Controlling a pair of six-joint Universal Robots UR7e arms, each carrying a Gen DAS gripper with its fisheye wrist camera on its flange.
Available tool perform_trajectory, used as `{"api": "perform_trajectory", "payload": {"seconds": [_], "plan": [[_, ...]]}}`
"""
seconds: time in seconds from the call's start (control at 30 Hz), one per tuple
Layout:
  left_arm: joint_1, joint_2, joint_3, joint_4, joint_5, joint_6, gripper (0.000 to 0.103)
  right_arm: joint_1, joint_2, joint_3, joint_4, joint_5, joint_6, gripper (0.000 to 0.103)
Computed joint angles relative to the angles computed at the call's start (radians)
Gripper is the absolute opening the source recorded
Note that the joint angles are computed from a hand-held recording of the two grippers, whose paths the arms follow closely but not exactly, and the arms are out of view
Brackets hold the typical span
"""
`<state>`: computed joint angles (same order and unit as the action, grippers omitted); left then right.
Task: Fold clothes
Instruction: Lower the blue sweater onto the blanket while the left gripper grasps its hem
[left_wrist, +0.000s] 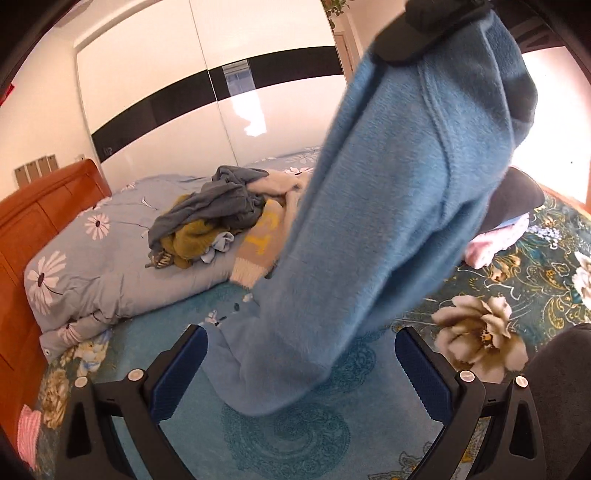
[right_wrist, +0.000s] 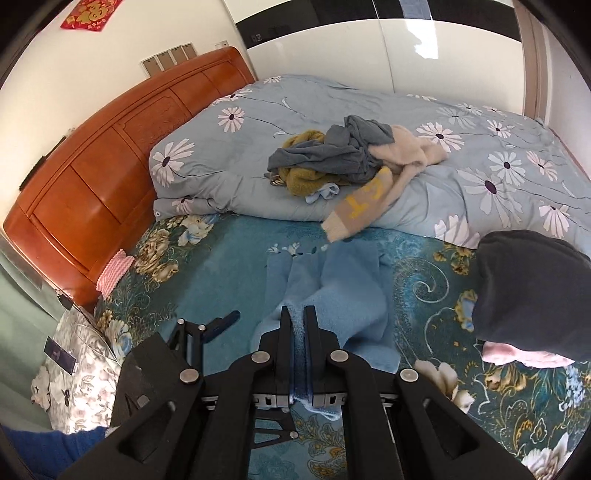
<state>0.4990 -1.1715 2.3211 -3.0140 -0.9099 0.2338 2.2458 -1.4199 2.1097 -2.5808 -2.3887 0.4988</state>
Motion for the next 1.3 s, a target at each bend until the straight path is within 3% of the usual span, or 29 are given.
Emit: {"api": "perform_trajectory", "payload": {"seconds": [0.4, 0.63, 0.83, 0.97, 1.1, 1.3], "plan": [[0.069, 0.021, -0.06, 0.087, -0.064, -0.027, 0.101, -0.096, -0.018, 0.049, -0.099, 0.072, -0.009, 0.005], [0.118, 0.042, -0.112, 0.218, -0.1, -0.102, 0.095, -0.25, 0.032, 0.049, -0.137, 0.173, -0.04, 0.006], [0.146, 0.094, -0.138, 0.306, -0.068, -0.146, 0.094, -0.396, 0.134, 0.048, -0.152, 0.247, -0.057, 0.007], [0.164, 0.106, -0.149, 0.335, -0.074, -0.141, 0.093, -0.42, 0.147, 0.063, -0.204, 0.261, -0.105, 0.008], [0.18, 0.103, -0.17, 0.368, -0.096, -0.158, 0.093, -0.429, 0.057, 0.125, -0.324, 0.338, -0.191, 0.042], [0.187, 0.074, -0.171, 0.365, -0.115, -0.193, 0.093, -0.426, -0.115, 0.279, -0.474, 0.271, -0.221, 0.047]]}}
